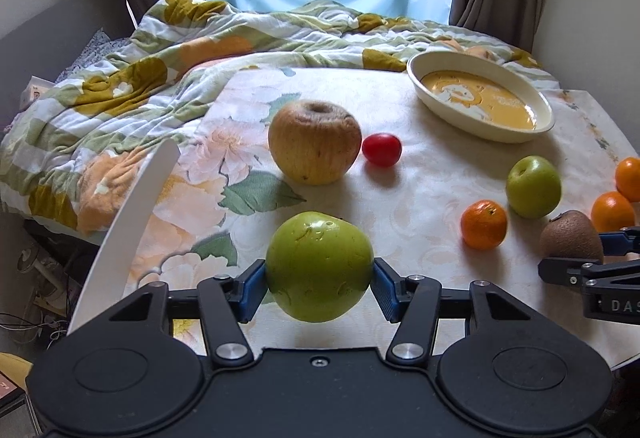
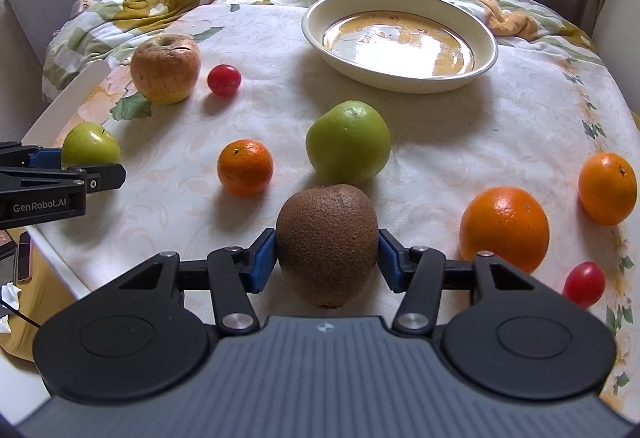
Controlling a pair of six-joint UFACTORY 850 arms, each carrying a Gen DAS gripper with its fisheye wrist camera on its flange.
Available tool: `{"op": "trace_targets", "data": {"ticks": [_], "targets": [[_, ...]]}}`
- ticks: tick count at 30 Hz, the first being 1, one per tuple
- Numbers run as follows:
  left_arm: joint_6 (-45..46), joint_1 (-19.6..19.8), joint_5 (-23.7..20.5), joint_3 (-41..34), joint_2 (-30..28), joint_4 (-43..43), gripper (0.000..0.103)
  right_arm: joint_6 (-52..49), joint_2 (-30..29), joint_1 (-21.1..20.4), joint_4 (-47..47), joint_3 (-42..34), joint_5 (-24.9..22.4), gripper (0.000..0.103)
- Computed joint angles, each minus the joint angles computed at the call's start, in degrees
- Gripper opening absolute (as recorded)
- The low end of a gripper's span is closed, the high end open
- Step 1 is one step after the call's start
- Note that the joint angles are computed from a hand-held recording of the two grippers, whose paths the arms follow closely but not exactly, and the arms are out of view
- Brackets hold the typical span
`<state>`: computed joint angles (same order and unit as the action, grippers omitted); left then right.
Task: Organize fruits
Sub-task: 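Carry the green apple into the white bowl and open the left tool while the right tool carries the kiwi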
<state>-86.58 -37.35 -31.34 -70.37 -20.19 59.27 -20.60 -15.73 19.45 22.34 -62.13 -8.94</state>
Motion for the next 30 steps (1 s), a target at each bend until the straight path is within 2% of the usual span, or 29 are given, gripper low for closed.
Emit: {"op": "trace_targets", "data": {"ticks": [9, 17, 21, 26, 30], "targets": [[-0.81, -2.69, -4.03, -3.03, 1.87, -0.18, 0.06, -14.05, 3.51, -1.71, 14.15, 0.19, -2.14, 0.068], [1.81, -4.01, -7.89, -10.45, 0.64, 0.51, 0.06, -17.47, 7.1, -4.71, 15.61, -1.89, -6.24, 0.068], [3.85, -3.28, -6.73, -14.87, -0.9, -0.17, 0.06, -20.29, 7.5, -6.85, 16.11, -4.71, -9.16, 0.068], [8.87, -1.35, -4.5, -20.96, -4.29, -2.42, 0.06, -23.9, 4.92, -10.12, 19.08, -11.05, -14.98, 0.068], [15.02, 0.74, -2.52, -26.72, -8.43, -6.12, 0.06, -22.66, 1.59, -11.0, 16.56, -16.53, -15.47, 0.068]]}}
